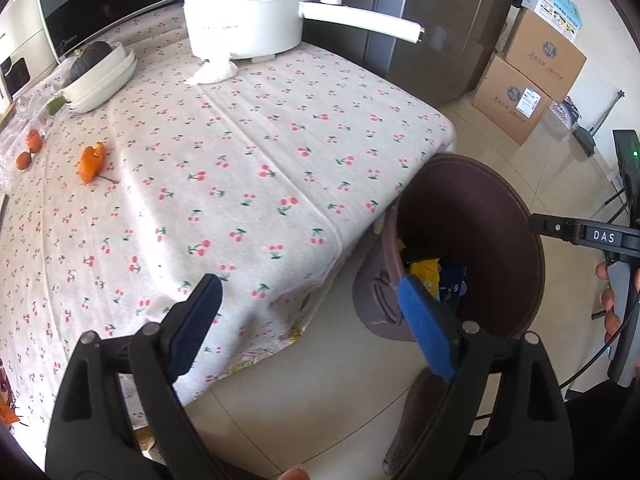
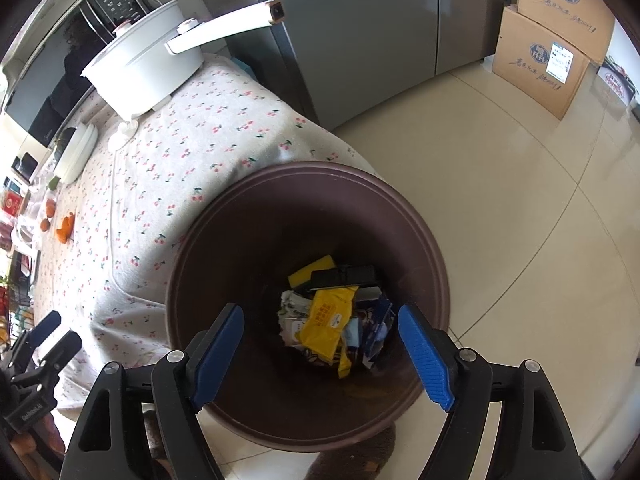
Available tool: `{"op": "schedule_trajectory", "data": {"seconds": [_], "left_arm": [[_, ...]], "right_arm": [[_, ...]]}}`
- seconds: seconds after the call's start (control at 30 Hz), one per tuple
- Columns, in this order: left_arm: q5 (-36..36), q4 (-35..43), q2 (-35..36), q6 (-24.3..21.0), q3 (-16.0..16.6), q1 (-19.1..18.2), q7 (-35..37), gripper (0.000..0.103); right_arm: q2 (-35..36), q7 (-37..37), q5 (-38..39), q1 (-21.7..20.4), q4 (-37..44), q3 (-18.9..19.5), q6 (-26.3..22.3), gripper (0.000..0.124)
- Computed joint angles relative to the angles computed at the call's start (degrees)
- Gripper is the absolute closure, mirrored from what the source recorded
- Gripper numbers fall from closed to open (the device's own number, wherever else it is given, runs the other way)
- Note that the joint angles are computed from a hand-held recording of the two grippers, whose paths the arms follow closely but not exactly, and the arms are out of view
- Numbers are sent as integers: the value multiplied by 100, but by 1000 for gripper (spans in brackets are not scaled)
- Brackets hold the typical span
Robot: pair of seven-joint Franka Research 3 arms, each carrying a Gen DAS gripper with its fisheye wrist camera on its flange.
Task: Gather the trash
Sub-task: 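Move both grippers back over the table toward the pepper and tissue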
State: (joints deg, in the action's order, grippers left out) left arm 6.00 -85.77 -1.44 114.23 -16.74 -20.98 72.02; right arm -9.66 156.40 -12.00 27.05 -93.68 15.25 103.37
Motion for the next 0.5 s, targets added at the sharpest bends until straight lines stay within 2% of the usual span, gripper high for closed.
{"op": "schedule_trajectory", "data": {"seconds": [0.1, 0.17, 0.5], "left_arm": [[30, 47, -19, -87, 70, 76, -24, 11], [37, 157, 17, -213, 106, 129, -33, 5], [99, 235, 11, -118, 281, 436, -52, 3]], "right_arm": [[219, 12, -87, 46, 261, 38, 9, 41], [395, -20, -140, 109, 473, 31, -21, 40], [1701, -237, -553, 765, 2217, -263, -517, 34]]}}
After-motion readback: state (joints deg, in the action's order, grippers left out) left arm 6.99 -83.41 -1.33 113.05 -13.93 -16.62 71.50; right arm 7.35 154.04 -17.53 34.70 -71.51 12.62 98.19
